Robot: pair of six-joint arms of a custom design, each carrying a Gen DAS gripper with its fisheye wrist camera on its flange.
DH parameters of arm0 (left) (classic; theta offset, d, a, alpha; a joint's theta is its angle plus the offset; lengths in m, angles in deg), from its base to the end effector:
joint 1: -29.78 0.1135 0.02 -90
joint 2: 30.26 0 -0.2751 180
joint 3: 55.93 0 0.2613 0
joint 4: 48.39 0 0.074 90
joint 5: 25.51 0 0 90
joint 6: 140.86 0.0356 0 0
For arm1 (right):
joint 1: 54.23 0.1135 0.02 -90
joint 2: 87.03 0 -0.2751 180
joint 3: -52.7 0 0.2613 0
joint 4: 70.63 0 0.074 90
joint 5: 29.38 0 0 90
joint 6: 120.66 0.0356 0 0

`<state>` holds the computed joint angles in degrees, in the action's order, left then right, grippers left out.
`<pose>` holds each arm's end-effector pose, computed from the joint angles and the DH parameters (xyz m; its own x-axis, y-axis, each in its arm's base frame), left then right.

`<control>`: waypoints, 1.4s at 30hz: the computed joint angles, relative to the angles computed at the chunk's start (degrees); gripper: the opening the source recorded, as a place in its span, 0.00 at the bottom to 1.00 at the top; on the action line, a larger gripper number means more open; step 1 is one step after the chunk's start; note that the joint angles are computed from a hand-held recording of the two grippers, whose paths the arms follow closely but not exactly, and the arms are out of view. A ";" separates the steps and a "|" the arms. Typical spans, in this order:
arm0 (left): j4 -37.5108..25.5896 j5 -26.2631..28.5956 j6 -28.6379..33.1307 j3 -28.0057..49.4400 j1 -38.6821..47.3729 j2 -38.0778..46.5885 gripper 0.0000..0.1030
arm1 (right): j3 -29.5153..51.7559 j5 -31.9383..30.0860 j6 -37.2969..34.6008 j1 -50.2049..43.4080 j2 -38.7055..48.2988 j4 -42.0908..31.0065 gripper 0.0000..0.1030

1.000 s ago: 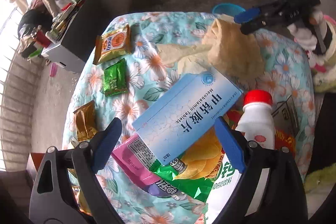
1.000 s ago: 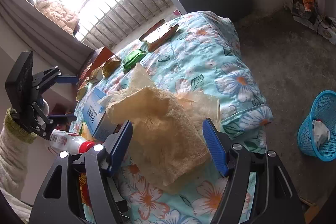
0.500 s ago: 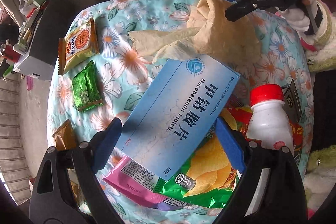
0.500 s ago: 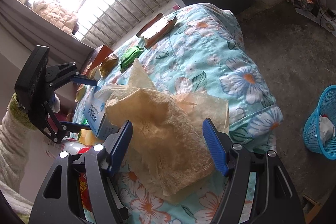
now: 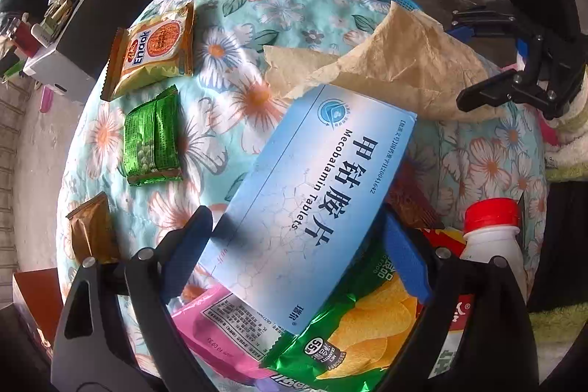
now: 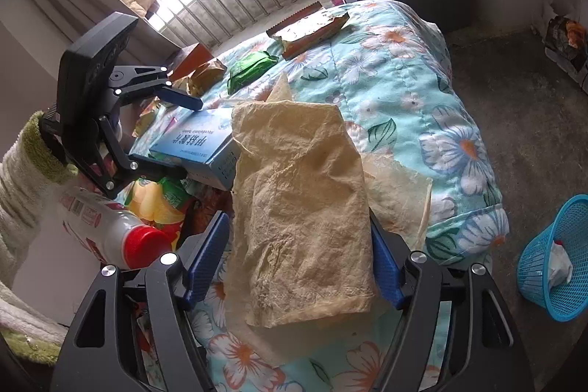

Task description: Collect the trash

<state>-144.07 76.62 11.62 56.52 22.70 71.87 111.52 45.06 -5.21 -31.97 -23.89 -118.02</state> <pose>0.3401 -0.0498 0.3208 -0.3352 0.9153 -0.2231 0.9407 0.3384 -0.0250 0.2031 0.0935 0.2542 -0.8788 0.0876 -0.4690 -0.1563 0.8760 0.4564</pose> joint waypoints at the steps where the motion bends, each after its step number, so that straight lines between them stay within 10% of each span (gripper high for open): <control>1: 0.33 0.06 -0.35 -0.35 0.16 -0.25 0.83 | 0.30 1.58 -0.26 0.99 0.60 -0.18 0.68; 11: 0.20 3.64 -1.97 -1.69 2.68 -3.29 0.60 | 1.30 11.61 -0.11 5.41 -1.81 -0.66 0.68; 24: 1.30 4.67 -4.99 -1.79 2.92 -2.46 0.62 | 1.99 22.55 -3.61 16.71 1.68 -0.80 0.68; 34: 5.08 0.65 -0.57 -8.26 -2.12 -7.72 0.77 | 0.97 20.89 1.08 11.26 4.18 -0.58 0.20; 42: 11.40 -6.61 -1.31 -11.80 -5.82 -8.12 0.78 | -2.63 7.52 5.90 1.50 2.59 3.84 0.09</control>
